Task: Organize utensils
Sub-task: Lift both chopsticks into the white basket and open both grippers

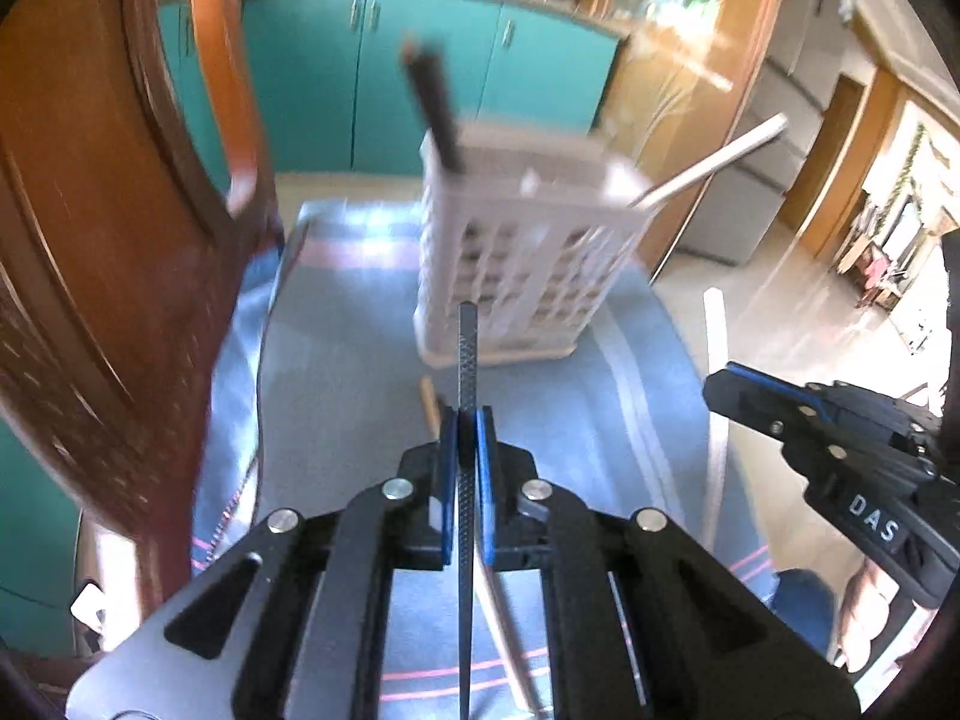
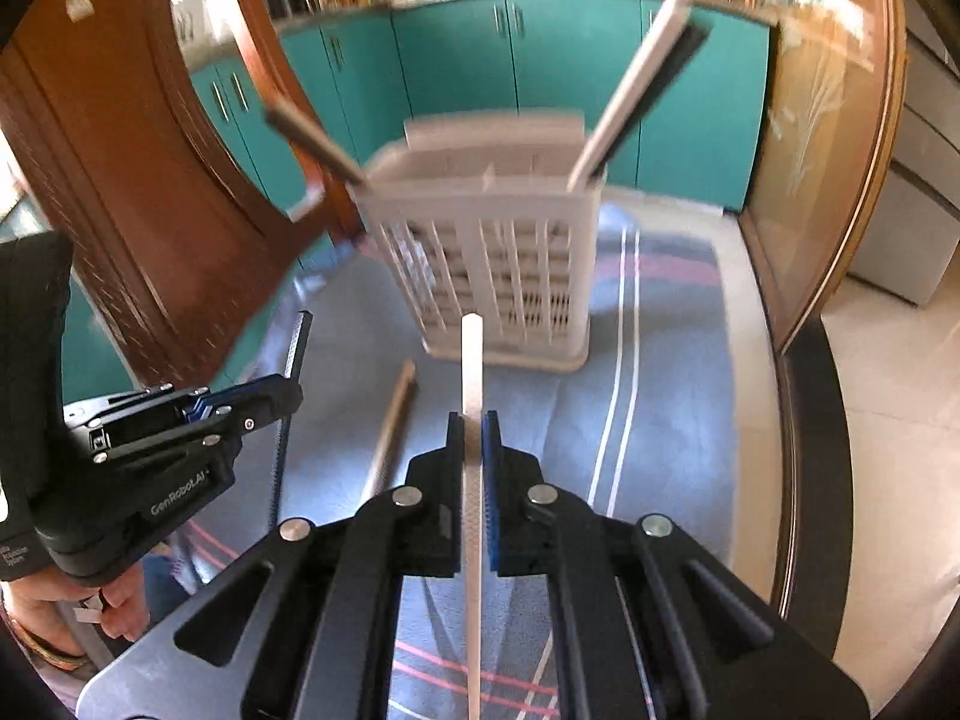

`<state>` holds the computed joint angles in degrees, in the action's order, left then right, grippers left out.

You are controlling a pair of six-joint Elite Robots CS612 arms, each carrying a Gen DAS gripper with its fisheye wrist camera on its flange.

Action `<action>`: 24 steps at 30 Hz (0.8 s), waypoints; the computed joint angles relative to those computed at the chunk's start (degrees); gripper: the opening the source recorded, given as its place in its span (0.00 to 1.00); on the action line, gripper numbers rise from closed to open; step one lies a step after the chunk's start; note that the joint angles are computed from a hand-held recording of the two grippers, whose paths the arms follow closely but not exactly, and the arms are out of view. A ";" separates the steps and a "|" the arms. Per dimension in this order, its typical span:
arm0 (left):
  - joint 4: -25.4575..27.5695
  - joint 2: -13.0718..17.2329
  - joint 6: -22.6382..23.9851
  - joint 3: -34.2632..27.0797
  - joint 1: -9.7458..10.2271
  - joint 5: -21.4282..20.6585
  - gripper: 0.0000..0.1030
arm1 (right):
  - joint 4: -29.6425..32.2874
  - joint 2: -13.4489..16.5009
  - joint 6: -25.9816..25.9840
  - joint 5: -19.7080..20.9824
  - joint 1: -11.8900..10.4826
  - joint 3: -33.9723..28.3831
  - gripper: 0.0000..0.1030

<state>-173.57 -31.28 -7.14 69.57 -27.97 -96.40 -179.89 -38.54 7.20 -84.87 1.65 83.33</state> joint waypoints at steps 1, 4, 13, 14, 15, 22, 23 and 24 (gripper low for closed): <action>-1.34 -0.54 0.09 0.61 -0.12 -0.14 0.07 | -2.21 -0.78 0.32 -0.01 0.08 1.54 0.06; -5.25 -2.13 1.05 1.84 -0.21 -0.61 0.07 | -7.00 -2.59 0.82 0.70 -0.52 3.95 0.06; -9.10 -2.50 2.94 -4.56 0.78 -2.93 0.07 | -17.63 -4.60 1.12 -0.29 -1.10 2.13 0.06; -8.79 -2.38 2.76 -5.82 0.81 -2.44 0.07 | -18.42 -4.65 0.87 -0.59 -1.18 1.50 0.06; -8.52 -1.96 2.44 -7.20 0.96 -2.60 0.07 | -18.94 -4.36 0.42 -1.98 -1.00 -0.06 0.06; -10.04 2.23 -1.09 -16.74 1.05 1.77 0.07 | -22.69 -1.77 1.05 -7.40 -0.82 -6.82 0.06; -9.71 3.34 -1.49 -18.38 1.00 2.34 0.07 | -22.72 -1.21 1.03 -8.39 -0.73 -7.65 0.06; -9.23 3.91 -1.64 -19.18 0.95 2.76 0.07 | -21.80 -0.49 1.06 -8.89 -0.72 -8.65 0.06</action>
<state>-182.81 -27.37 -8.78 50.39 -27.02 -93.64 -201.69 -39.03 8.26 -93.76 0.93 74.68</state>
